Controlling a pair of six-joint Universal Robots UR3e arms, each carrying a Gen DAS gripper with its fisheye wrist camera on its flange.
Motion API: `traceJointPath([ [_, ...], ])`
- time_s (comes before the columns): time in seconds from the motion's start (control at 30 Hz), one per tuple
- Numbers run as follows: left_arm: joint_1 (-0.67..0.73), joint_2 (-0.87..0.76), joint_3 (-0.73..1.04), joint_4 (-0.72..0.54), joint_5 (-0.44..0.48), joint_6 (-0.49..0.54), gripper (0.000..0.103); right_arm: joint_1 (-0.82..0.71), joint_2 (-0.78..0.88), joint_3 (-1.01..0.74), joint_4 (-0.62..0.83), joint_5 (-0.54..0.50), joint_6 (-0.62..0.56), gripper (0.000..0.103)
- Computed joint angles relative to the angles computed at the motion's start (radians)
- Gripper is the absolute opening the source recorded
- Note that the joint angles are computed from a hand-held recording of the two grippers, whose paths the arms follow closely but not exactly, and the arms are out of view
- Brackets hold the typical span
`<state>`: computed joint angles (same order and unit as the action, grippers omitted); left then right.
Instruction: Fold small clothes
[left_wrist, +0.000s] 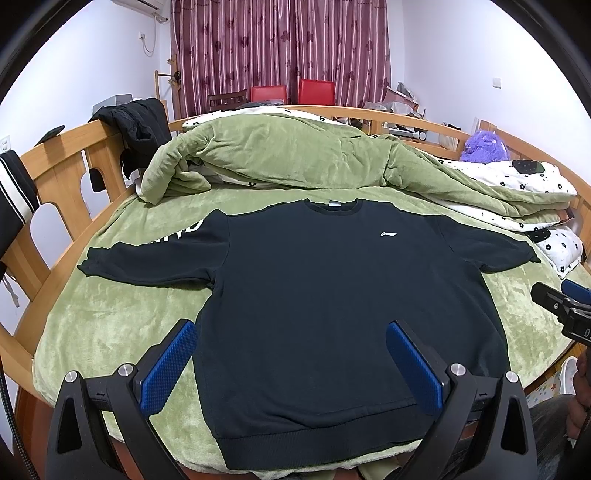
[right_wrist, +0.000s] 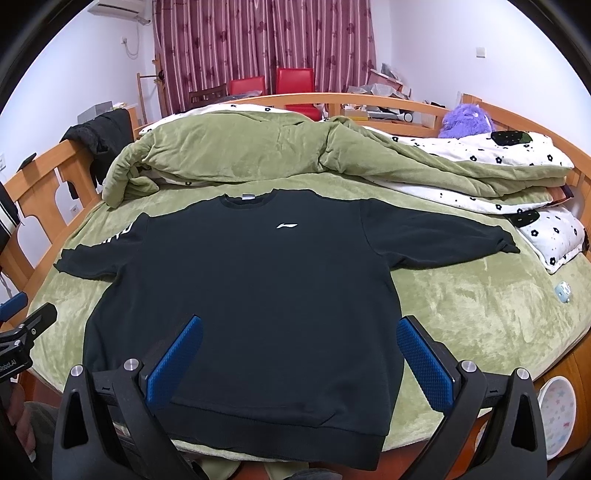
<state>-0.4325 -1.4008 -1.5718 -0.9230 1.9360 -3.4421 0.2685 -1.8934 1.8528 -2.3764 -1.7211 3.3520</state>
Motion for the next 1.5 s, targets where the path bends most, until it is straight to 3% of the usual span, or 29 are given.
traceJointPath([
  [0.3, 0.025, 0.018, -0.03, 0.01, -0.025, 0.004, 0.103, 0.011, 0.041, -0.001, -0.027, -0.026, 0.001, 0.103],
  [0.5, 0.103, 0.022, -0.029, 0.025, -0.114, 0.045, 0.103, -0.03, 0.053, 0.018, -0.042, 0.019, -0.037, 0.103],
  [0.6, 0.113, -0.032, 0.038, 0.003, -0.051, 0.066, 0.103, -0.032, 0.064, 0.035, -0.077, -0.014, -0.039, 0.103],
  [0.67, 0.159, -0.045, 0.068, -0.01, -0.055, 0.087, 0.103, -0.041, 0.079, 0.028, -0.078, -0.029, -0.038, 0.103],
  [0.83, 0.302, -0.041, 0.048, 0.019, -0.092, 0.132, 0.103, -0.117, 0.151, -0.091, 0.043, 0.018, -0.072, 0.103],
  [0.97, 0.453, -0.061, -0.015, 0.074, -0.151, 0.185, 0.103, -0.169, 0.195, -0.141, 0.002, 0.076, -0.102, 0.103],
  [1.27, 0.748, -0.242, -0.091, 0.248, -0.279, 0.238, 0.102, -0.287, 0.388, -0.337, -0.077, 0.375, -0.054, 0.103],
  [1.5, 0.855, -0.485, 0.039, 0.325, -0.266, 0.273, 0.094, -0.204, 0.655, -0.684, -0.004, 0.283, -0.089, 0.098],
])
